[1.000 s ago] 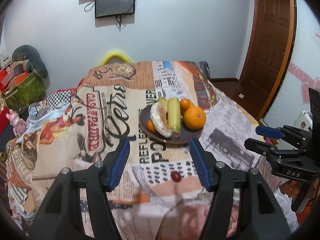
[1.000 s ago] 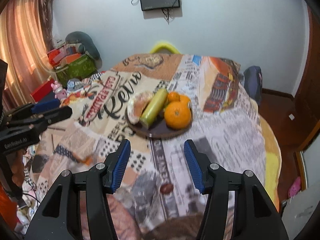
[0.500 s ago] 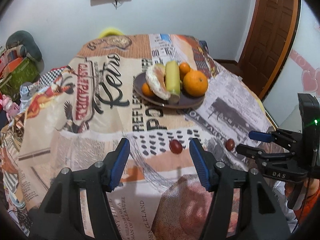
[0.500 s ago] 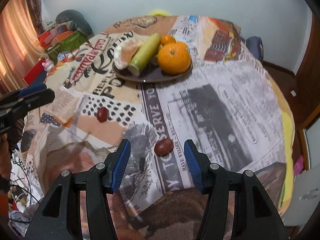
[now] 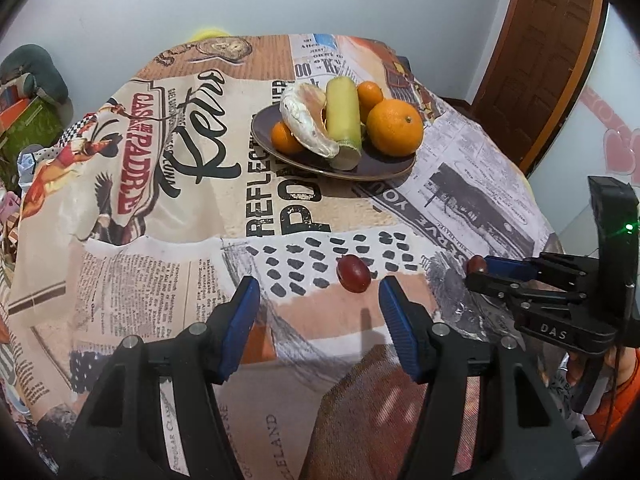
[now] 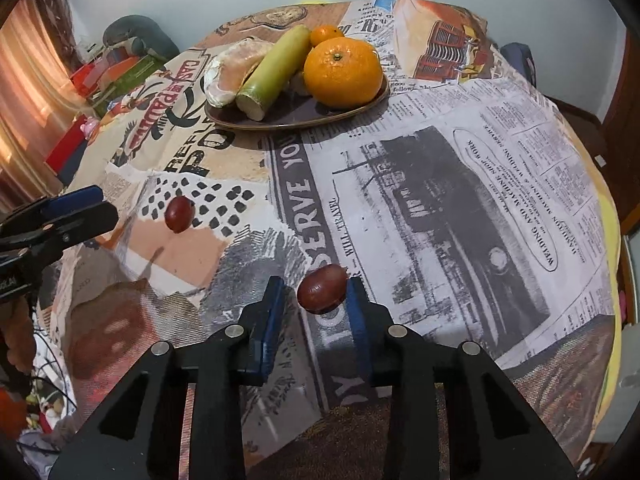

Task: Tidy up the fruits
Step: 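Grasp a red date with the left tool while the right tool grasps another date, then carry the dates to the plate rim and release them with both tools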

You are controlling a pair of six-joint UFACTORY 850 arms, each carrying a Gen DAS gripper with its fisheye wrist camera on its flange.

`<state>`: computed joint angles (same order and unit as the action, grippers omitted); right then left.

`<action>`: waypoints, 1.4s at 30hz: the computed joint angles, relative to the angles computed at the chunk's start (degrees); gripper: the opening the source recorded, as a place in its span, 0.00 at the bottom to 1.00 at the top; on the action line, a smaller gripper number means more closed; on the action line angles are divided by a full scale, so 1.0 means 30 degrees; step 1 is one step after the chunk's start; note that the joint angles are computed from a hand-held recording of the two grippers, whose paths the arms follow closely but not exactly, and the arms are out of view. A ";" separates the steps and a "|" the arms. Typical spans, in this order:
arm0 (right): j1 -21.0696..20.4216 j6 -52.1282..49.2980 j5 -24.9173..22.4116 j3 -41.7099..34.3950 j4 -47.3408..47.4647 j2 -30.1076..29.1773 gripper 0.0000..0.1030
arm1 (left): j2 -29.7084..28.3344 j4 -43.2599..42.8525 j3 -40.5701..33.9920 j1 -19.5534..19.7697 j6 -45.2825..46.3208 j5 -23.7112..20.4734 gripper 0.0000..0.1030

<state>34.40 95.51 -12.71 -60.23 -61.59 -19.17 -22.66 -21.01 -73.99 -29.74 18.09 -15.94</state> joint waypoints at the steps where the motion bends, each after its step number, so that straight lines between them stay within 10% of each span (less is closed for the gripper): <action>1: -0.0005 0.0035 -0.0025 0.0054 -0.0074 0.0054 0.23 | -0.0168 -0.0278 -0.0154 0.0018 0.0290 -0.0128 0.60; 13: -0.0130 0.2607 -0.0010 0.0057 -0.3056 0.0478 0.21 | -0.1669 0.0195 -0.1583 -0.0343 0.0375 -0.0913 0.56; 24: -0.0240 0.2971 -0.0037 -0.0318 -0.3676 0.0406 0.21 | -0.2785 -0.3066 -0.2589 -0.0154 0.3293 -0.2172 0.21; 42: -0.0431 0.2655 -0.0260 -0.2218 -0.4733 -0.0425 0.21 | -0.2119 -0.2741 -0.3061 -0.0025 0.3103 -0.0583 0.21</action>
<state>33.11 103.47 -13.49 -66.88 -75.79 -20.44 -29.02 -29.23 -83.17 -29.81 27.40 -17.69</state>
